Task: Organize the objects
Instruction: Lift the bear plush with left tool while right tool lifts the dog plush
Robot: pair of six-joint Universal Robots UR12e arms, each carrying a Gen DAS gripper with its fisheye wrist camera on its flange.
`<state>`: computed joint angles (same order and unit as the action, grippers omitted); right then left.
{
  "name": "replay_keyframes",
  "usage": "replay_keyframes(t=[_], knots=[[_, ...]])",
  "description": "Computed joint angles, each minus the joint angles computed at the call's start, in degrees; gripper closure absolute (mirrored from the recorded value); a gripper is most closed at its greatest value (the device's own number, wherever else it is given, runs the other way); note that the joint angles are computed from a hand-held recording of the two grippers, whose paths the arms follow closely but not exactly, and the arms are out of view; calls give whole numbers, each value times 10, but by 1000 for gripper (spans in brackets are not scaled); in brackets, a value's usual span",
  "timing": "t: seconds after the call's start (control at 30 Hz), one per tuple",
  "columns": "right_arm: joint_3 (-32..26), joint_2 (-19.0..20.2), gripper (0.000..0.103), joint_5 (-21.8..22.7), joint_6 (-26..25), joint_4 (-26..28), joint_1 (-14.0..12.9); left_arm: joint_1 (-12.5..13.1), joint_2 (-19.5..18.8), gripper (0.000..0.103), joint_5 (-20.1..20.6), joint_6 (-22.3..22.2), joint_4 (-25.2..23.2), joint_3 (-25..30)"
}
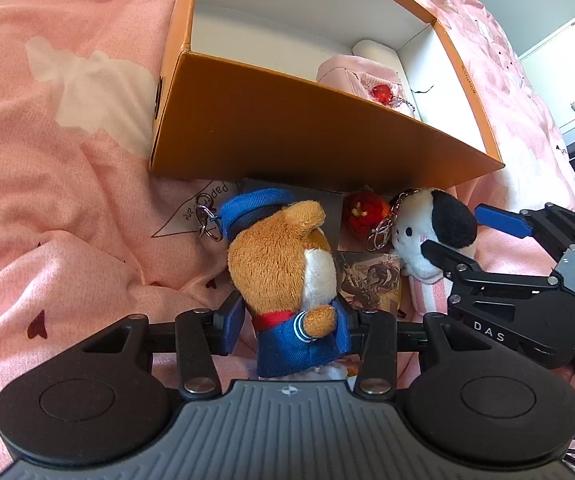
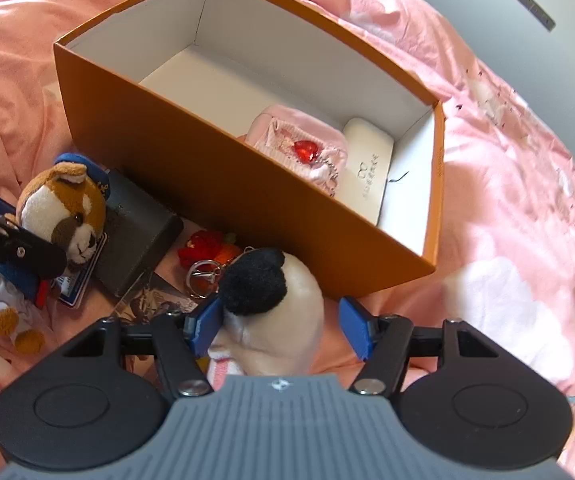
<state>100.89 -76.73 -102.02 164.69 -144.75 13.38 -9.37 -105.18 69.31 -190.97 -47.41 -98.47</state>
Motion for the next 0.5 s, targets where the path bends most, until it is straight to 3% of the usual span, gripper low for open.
replay_keyframes(t=[0.23,0.5], knots=[[-8,9,41,32,23,26,-8,-2,0,56,7,1,0,2],[6,-24,46,67,40,23,-16,-5,14,58,13,19,30,-6]])
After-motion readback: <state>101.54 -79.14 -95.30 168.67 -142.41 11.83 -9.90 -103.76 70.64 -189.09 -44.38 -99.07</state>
